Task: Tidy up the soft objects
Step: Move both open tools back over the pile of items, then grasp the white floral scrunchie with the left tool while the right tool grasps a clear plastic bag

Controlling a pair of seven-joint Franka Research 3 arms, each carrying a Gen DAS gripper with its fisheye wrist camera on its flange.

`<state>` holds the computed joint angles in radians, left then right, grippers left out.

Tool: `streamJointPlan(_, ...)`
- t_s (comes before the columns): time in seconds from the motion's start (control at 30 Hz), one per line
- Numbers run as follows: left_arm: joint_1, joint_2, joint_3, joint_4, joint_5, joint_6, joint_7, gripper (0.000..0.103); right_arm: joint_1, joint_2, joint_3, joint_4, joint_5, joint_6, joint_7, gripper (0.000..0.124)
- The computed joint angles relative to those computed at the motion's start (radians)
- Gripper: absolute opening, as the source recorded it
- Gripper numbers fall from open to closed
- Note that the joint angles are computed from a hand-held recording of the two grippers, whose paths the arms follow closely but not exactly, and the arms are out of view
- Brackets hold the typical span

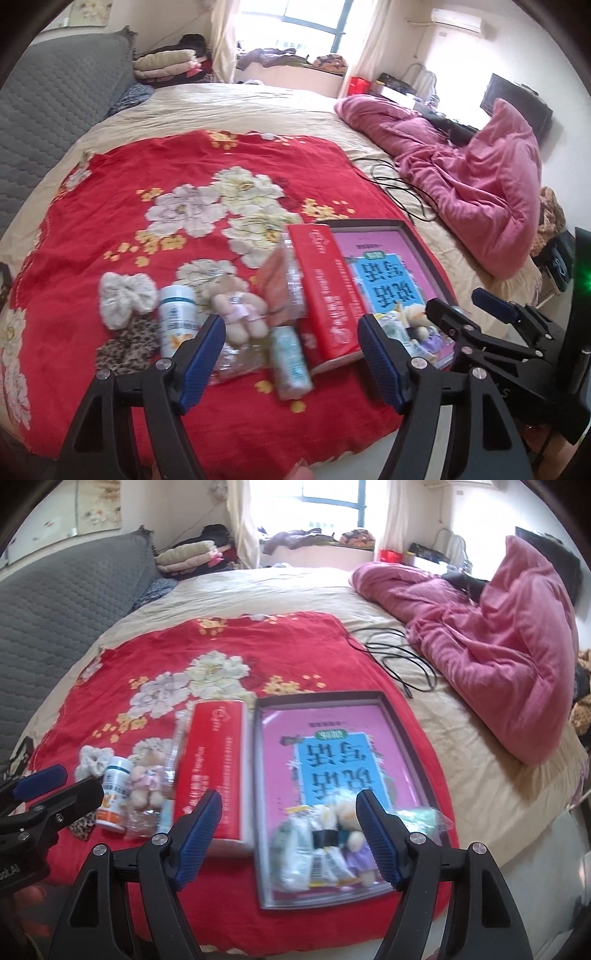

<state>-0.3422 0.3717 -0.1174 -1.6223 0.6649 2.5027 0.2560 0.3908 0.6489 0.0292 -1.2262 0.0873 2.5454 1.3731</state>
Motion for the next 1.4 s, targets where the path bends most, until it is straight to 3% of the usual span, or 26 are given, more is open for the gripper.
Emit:
streamJointPlan(0.3,0.061,-0.166,0.006,-0.228,0.048,0.035,-0.117,0.074,0.049,-0.024,0.01,-0.024,-0.021,0.022,-0.001,0.077)
streamJointPlan(0.8,0.202,-0.372,-0.032,-0.535,0.061,0.073,-0.237,0.074,0.122,-0.02,0.033,-0.04,-0.045,0.014,-0.03,0.077)
streamJointPlan(1.13,0.241,-0.387,-0.042,-0.591,0.049,0.118,-0.25,0.074,0.157,0.005,0.025,-0.027,-0.062,0.004,-0.023,0.077)
streamJointPlan(1.4,0.252,-0.336,-0.028,-0.574,0.014,0.147,-0.213,0.074,0.158,0.159,0.015,0.203,-0.055,-0.108,0.014,0.077)
